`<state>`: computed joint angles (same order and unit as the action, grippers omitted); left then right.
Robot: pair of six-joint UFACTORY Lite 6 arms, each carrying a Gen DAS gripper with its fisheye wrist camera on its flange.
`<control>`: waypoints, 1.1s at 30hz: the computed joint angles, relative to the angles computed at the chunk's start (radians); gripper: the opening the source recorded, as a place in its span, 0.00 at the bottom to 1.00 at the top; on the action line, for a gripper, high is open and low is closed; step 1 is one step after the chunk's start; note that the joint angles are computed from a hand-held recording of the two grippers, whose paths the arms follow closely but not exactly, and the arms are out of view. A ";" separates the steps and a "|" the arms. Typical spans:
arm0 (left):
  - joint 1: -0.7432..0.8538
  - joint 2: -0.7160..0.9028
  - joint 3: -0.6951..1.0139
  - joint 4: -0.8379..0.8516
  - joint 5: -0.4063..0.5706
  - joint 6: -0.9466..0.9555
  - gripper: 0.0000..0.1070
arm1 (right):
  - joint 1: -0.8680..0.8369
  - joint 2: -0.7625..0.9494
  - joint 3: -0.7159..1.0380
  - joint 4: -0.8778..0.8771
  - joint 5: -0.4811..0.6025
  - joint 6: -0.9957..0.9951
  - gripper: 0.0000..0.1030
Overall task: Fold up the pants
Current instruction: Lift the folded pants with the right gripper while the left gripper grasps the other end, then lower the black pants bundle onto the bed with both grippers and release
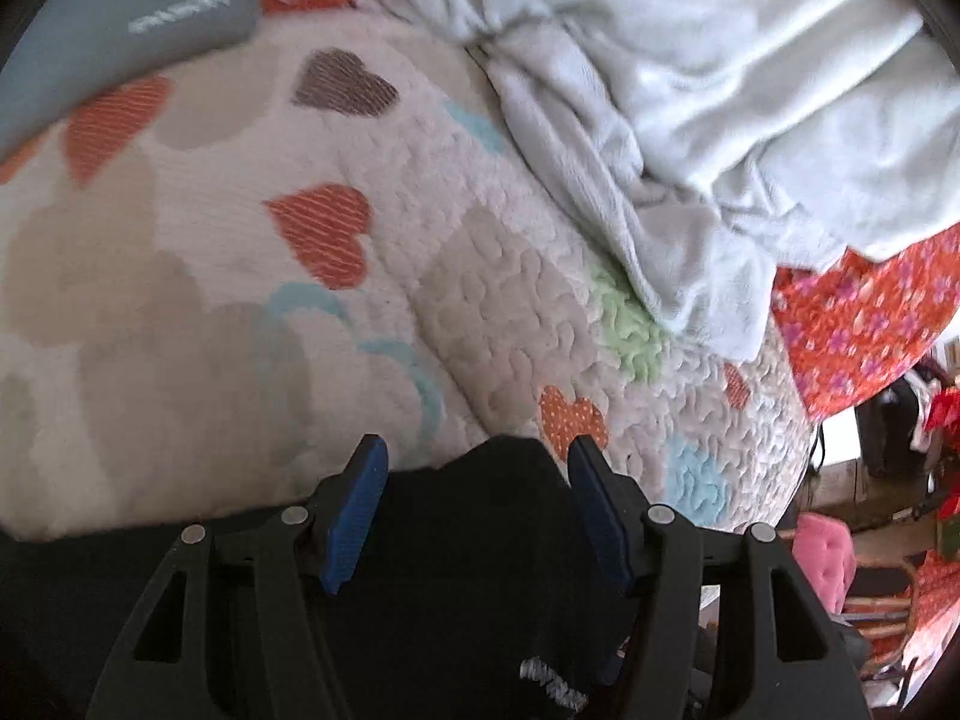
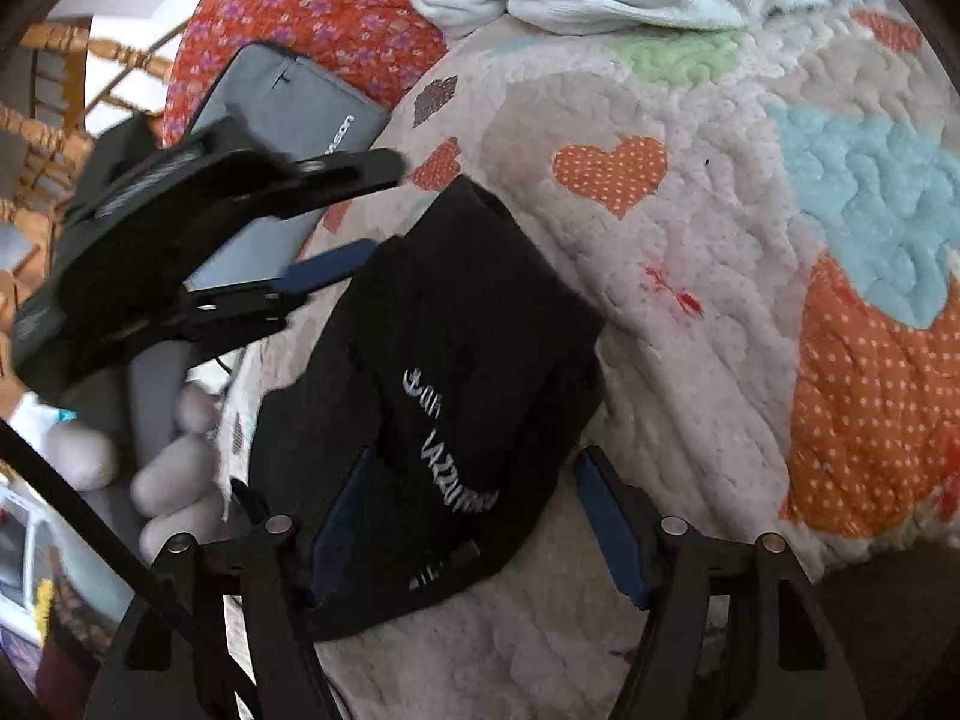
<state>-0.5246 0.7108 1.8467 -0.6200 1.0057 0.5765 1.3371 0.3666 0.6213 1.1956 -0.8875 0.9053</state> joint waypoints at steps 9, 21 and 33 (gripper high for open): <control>-0.210 0.047 0.020 0.346 -0.099 -0.140 0.25 | -0.032 0.031 0.025 -0.042 -0.038 -0.038 0.59; 0.122 -0.352 -0.277 -0.048 0.002 0.145 0.14 | -0.033 -0.095 0.176 0.055 0.059 -0.589 0.23; 0.848 -0.241 -0.173 -0.293 0.410 0.324 0.17 | -0.152 0.398 1.131 0.491 0.396 -1.625 0.23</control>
<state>0.3231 0.4701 1.6733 -0.9125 1.4160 0.9008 1.1848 0.7641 1.7518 1.6867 -0.4916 -0.7201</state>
